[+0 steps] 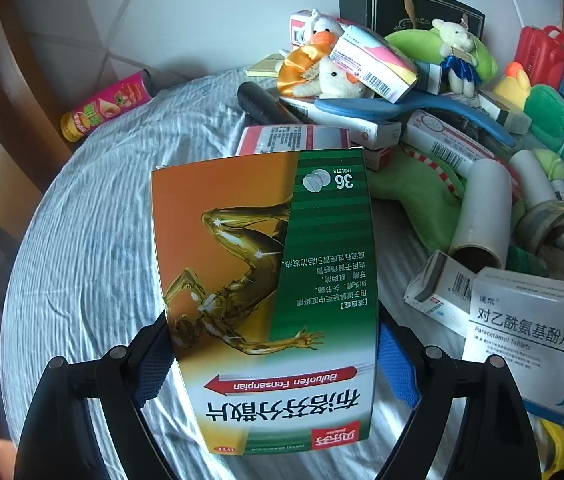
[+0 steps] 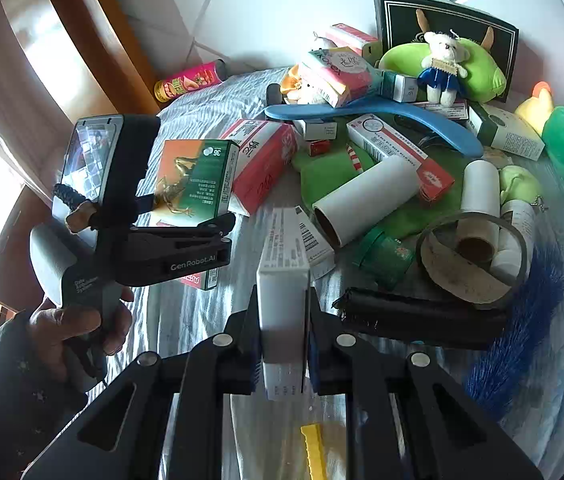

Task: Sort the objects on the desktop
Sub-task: 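Grasp the green-orange frog medicine box with the left gripper while the right grasps a white box, then lift both held boxes and carry them over the blue crate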

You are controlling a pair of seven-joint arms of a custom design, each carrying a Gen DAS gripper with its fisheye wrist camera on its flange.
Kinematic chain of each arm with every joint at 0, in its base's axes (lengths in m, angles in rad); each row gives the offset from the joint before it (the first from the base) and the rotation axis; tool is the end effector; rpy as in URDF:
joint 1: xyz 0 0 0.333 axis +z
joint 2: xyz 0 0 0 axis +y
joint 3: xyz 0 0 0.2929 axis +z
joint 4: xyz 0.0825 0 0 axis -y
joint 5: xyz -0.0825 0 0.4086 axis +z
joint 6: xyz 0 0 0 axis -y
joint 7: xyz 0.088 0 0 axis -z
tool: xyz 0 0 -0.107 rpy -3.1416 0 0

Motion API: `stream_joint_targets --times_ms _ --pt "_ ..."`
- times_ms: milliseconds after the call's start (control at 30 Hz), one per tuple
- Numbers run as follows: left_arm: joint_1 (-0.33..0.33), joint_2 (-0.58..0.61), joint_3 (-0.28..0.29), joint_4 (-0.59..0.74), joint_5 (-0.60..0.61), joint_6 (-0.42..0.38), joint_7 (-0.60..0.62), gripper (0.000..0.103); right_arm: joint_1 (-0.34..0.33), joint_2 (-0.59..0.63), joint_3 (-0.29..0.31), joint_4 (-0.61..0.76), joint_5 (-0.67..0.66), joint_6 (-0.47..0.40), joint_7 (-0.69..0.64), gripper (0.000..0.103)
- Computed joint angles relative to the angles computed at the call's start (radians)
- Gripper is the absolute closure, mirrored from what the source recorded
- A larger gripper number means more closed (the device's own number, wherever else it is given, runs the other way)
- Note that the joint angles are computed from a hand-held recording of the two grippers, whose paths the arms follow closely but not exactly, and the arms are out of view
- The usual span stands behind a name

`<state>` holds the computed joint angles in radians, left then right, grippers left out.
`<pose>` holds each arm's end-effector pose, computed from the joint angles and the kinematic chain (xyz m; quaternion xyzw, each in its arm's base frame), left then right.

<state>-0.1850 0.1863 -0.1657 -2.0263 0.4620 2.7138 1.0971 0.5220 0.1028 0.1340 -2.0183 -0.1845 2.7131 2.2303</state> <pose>0.5950 -0.2314 0.3745 -0.5935 0.7556 -0.1809 0.2102 0.5010 0.3916 0.4330 -0.7197 0.6278 -0.0913 0.2820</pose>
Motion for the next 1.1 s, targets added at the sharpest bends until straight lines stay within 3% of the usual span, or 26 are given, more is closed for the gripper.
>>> stream_joint_targets --times_ms 333,600,867,1100 --pt "-0.001 -0.154 -0.022 -0.114 -0.001 0.045 0.015 0.015 -0.017 -0.103 0.018 -0.068 -0.055 0.008 0.053 0.085" --pt "-0.024 -0.294 -0.051 -0.188 -0.054 0.083 0.064 0.015 -0.088 -0.269 0.089 -0.143 -0.230 -0.036 0.227 0.085" --pt "-0.101 -0.384 -0.069 -0.173 -0.160 0.122 0.176 0.015 -0.209 -0.541 0.200 -0.260 -0.341 -0.121 0.391 0.085" --pt "-0.202 -0.387 -0.098 -0.057 -0.265 0.150 0.279 0.015 -0.301 -0.846 0.263 -0.367 -0.318 -0.228 0.403 0.085"
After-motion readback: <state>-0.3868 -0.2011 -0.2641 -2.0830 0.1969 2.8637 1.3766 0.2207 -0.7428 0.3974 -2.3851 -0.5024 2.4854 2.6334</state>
